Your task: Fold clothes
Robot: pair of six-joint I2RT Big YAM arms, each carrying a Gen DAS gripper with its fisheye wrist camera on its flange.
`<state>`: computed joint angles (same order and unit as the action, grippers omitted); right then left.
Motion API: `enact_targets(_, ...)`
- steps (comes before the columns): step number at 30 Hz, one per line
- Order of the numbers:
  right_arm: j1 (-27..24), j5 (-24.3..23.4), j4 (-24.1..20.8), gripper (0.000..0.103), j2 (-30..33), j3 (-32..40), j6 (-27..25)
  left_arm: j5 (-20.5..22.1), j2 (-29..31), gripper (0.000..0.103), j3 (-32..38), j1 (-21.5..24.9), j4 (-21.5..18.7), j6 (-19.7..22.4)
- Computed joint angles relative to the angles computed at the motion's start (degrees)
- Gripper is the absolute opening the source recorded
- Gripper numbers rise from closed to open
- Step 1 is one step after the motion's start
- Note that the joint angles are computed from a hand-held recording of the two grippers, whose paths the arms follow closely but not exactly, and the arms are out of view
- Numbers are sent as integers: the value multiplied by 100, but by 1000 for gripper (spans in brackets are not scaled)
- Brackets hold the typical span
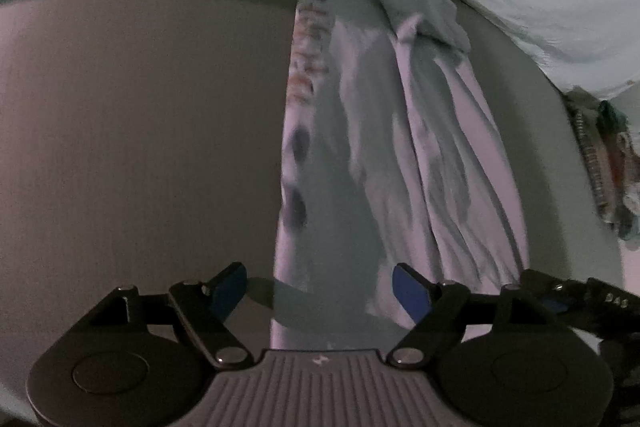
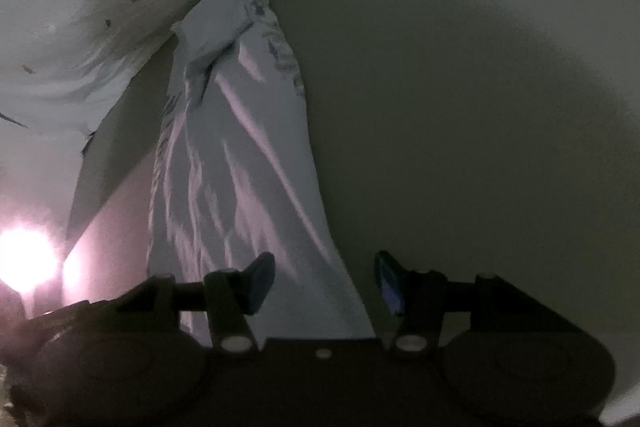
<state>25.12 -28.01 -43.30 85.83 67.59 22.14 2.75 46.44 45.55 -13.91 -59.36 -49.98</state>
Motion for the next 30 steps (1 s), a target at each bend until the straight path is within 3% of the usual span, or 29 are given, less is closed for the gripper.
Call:
enact_targets(8,-424,-1278,-306,57,-359,-615,-46,1163,-987,80,-789,-97,540,-1162)
enact_targets(11,-596,-1920,-466,57,-360,-769,63,1698,-1284,78,-1074,85,857,-1357)
enact_targets(15,-774,-2395,-272,48,-425,-1008,529,2371,-1465,74,-1326,444,1131,-1367)
enact_targets(19,-917,-2757,-123,46,-398,-1127,852,3101,-1711,74,-1622,832,1582,-1714)
enact_targets(23,-834,-2202,-669,39,-395,-898,168,3559,-1484,73,-1487,1129,965,-948)
enact_targets(28,-497,-1593,-1296,44,-472,-614,-950,3383,-1194,73,-1198,833,538,-375)
enact_targets(30,-487,-1701,-1459,45,-423,-565,-1161,3301,-1068,72,-1098,746,410,-114)
